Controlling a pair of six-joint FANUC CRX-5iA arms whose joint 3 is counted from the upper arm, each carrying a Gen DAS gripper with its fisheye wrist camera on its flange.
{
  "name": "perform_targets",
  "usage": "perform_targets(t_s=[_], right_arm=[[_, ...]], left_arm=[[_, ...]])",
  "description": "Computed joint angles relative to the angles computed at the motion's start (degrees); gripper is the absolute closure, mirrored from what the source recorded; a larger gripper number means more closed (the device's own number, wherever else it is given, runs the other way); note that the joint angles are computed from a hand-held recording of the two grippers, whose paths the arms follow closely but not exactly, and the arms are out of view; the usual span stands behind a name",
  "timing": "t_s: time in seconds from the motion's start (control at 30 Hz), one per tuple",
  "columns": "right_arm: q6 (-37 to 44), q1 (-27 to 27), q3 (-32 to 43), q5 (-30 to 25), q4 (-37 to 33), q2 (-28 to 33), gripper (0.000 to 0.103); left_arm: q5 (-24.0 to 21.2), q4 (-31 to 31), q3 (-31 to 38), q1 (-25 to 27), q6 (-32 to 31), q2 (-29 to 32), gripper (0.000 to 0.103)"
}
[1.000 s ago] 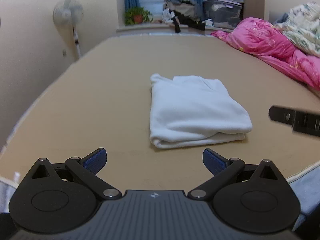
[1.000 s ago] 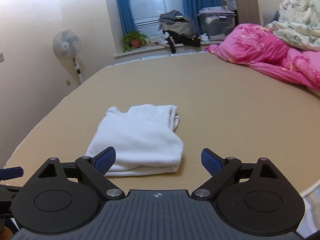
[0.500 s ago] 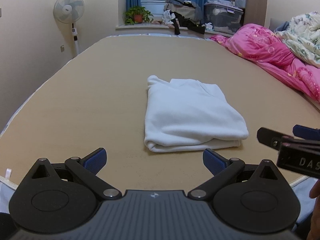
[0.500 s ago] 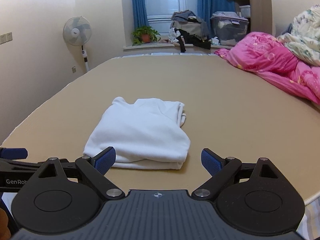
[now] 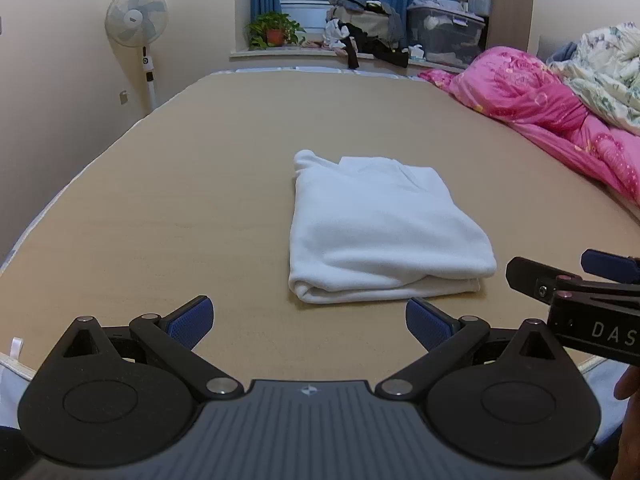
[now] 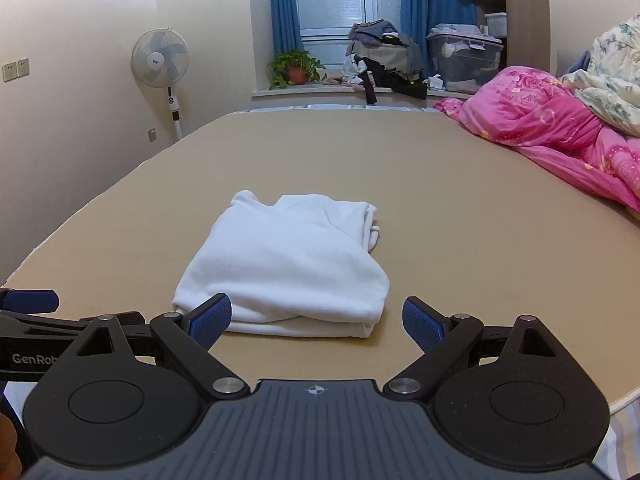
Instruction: Fold small clothes
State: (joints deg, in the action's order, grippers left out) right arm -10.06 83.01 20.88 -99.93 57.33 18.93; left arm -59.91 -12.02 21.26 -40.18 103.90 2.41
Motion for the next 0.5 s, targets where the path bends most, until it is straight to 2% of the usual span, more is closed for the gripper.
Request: perform_targets(t_s=[0.33, 0.5], right_arm=[[-0.5, -0.5, 0.1, 0.1, -0.9, -0.1, 0.01], [-1.1, -0.6, -0.5, 0.7, -0.9, -0.5, 0.01]], left_arm=[[0.2, -1.1, 0.1, -0.5, -1.0, 0.6, 0.001], [1.4, 0.5, -1.0, -0.2, -2.8, 0.2, 0.001]])
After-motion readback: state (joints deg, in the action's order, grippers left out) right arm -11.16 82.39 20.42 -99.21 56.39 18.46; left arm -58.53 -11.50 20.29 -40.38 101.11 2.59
